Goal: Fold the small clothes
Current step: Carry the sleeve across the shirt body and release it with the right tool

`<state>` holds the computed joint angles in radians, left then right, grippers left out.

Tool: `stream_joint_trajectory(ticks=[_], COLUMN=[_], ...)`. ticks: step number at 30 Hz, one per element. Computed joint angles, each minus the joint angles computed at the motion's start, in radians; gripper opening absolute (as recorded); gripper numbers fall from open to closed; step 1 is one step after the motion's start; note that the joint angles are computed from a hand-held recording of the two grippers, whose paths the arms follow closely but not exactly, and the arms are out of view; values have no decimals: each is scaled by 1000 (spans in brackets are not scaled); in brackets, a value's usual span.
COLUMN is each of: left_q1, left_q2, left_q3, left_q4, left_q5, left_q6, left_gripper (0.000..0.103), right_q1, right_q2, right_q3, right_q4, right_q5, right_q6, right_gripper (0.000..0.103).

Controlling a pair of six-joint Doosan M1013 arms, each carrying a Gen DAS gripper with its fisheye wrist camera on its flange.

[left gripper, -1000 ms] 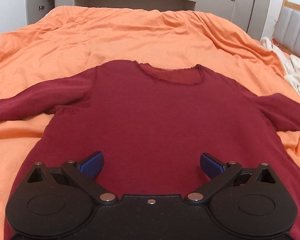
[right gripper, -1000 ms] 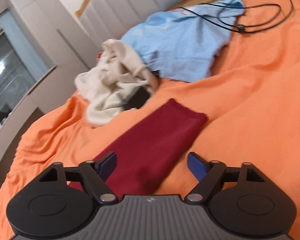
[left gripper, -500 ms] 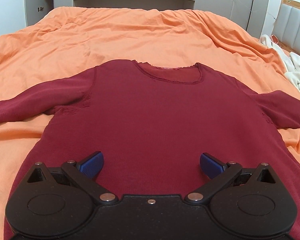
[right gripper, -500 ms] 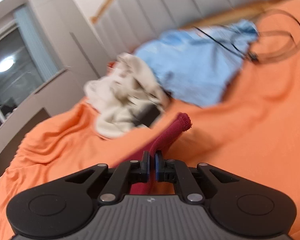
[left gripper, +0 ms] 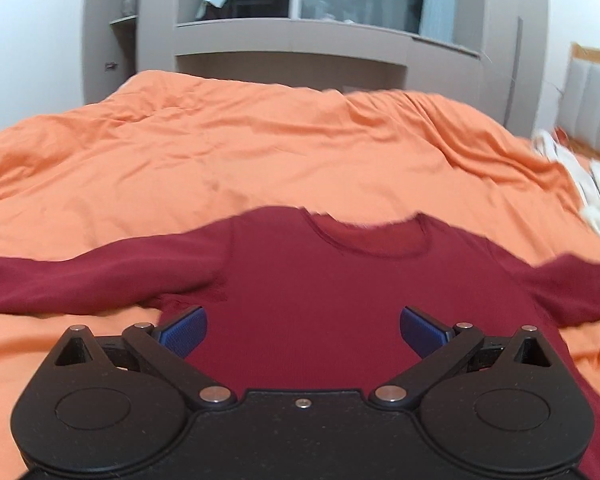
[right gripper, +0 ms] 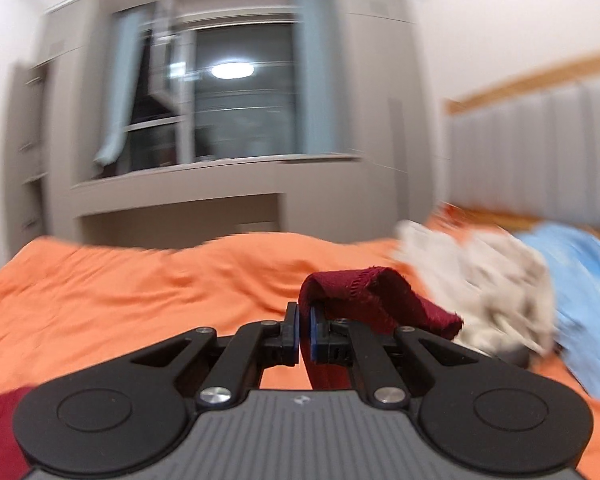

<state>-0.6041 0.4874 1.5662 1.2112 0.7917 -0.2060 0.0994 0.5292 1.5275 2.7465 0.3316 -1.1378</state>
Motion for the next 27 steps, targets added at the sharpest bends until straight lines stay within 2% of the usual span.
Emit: stream_joint_trajectory(ticks=[2,6,11,16,19,23,27], left_q1=[4,10,8,17,19,20,22], left_q2=[-7,-20,-36,-59,-70,-74,-76], left_q3=[6,21,44,70,83,90,94], left_q4=[8,32,89,97,94,92,92], left_q5=[19,76,190,222,232,243,233], left_q6=[-47,-168,-324,-432,-461,-459,-456], left_gripper=[102,102,102,102,102,102,102], right_q1=[20,58,120,176,214,257,300], right_q2=[-1,0,4,9,9,3,0], right_q3=[-9,-26,-19,-12,7,59,117], right_q4=[-155,-523,-743,-1043,-1160,-1202,-1057], right_q5=[4,40,81,93,63,8,-65], right_q6=[110,418,467,560,535,391,57], right_gripper=[6,6,6,6,6,6,6])
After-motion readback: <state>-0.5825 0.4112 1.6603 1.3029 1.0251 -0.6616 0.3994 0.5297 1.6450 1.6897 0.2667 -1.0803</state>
